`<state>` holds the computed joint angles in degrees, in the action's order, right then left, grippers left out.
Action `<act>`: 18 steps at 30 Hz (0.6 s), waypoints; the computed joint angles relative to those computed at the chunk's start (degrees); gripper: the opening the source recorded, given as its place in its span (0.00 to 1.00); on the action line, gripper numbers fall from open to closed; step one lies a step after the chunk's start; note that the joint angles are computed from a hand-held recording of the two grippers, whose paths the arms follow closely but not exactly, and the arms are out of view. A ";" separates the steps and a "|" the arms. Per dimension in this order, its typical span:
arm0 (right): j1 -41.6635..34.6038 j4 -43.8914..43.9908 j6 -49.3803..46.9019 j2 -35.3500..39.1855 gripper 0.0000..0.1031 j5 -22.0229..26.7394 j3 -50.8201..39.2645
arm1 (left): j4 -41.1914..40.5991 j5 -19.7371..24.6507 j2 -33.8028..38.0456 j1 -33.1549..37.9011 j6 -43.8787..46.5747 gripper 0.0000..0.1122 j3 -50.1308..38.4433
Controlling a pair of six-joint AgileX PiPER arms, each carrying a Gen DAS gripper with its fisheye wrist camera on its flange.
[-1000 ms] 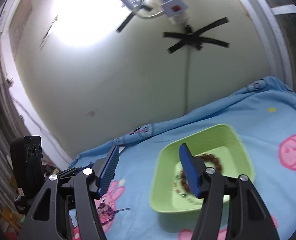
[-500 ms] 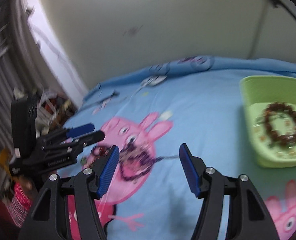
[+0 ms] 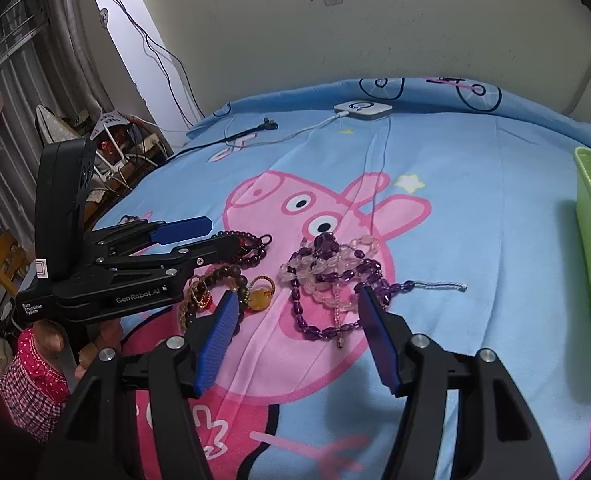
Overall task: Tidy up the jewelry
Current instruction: 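Move both tools back over the jewelry pile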
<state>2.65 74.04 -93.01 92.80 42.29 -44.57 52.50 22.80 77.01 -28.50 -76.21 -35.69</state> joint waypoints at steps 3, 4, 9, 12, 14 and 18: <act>0.88 -0.50 0.93 0.86 0.42 -1.82 -0.46 | 0.71 -0.30 0.58 0.04 -0.76 0.45 0.13; 0.98 -0.74 1.42 1.32 0.42 -2.06 -0.78 | 0.66 -0.40 0.71 0.11 -0.76 0.45 0.15; 1.43 -0.45 1.69 2.85 0.42 -4.09 -1.36 | 0.80 -0.95 0.72 0.59 -0.83 0.45 0.37; 1.49 -0.58 1.99 3.36 0.42 -4.13 -1.71 | -0.18 -1.41 0.70 1.28 0.08 0.49 0.31; 1.77 -0.40 1.50 3.44 0.42 -4.69 -1.64 | -1.85 -2.15 0.70 2.09 1.53 0.49 0.33; 2.27 0.28 0.71 3.31 0.42 -6.05 -1.49 | -3.88 -3.78 0.27 4.05 2.81 0.49 0.92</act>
